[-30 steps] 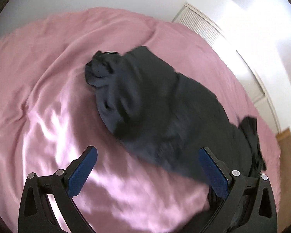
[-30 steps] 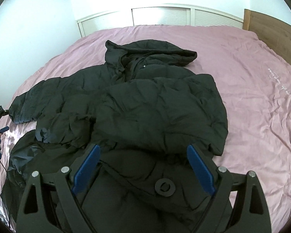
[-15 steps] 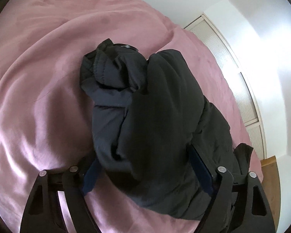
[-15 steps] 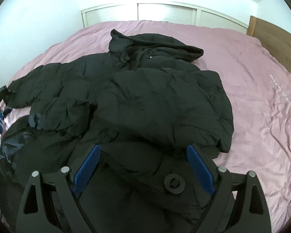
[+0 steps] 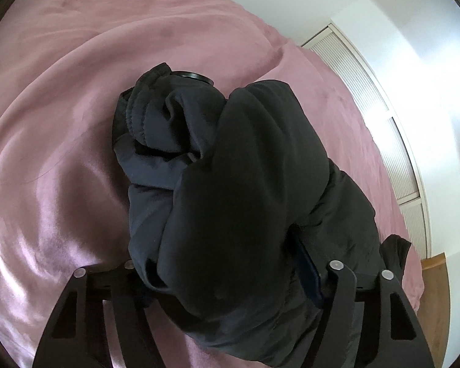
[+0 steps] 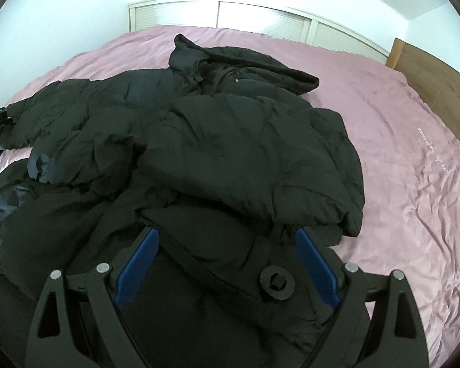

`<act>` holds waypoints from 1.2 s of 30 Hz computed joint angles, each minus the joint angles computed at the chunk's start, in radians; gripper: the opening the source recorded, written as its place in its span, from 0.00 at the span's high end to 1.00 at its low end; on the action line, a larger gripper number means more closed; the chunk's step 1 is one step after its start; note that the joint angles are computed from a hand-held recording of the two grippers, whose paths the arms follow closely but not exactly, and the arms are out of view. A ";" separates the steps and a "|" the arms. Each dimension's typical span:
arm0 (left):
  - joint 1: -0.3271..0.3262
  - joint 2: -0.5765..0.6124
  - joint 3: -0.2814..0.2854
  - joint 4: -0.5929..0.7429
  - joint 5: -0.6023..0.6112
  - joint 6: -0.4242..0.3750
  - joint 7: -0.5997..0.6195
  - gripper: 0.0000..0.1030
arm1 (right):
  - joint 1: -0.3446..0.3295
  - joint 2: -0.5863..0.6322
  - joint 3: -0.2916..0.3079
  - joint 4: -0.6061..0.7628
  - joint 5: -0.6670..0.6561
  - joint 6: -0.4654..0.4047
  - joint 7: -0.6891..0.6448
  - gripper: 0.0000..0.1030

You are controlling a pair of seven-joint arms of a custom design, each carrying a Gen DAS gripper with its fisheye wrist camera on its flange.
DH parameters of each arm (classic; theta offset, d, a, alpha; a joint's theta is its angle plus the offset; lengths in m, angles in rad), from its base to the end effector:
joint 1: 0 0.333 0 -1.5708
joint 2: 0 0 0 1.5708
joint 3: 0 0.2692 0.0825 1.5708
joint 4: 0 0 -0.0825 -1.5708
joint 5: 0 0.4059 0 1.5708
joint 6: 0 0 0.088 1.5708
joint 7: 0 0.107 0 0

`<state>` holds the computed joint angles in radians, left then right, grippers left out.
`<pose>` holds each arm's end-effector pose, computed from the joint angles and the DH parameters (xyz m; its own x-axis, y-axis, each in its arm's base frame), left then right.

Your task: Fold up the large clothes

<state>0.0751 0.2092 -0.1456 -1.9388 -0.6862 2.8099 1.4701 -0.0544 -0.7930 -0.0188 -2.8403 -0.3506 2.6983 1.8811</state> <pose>0.6516 -0.0116 0.3878 0.3628 -0.7180 0.5940 -0.6777 -0.6408 -0.3606 0.3983 -0.0168 0.4343 -0.1519 -0.9826 0.1072 -0.7799 0.0525 -0.6237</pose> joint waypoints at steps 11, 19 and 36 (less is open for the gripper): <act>-0.008 0.041 -0.004 0.063 0.043 -0.003 -0.035 0.64 | -0.033 0.000 0.037 0.001 -0.038 -0.005 0.054 0.11; -0.025 0.044 -0.003 0.078 0.108 0.018 -0.063 0.82 | -0.041 -0.011 0.037 0.001 -0.068 -0.006 0.079 0.11; -0.030 0.005 -0.044 0.105 0.043 0.025 0.083 0.88 | -0.032 -0.028 0.020 -0.003 -0.065 -0.004 0.080 0.11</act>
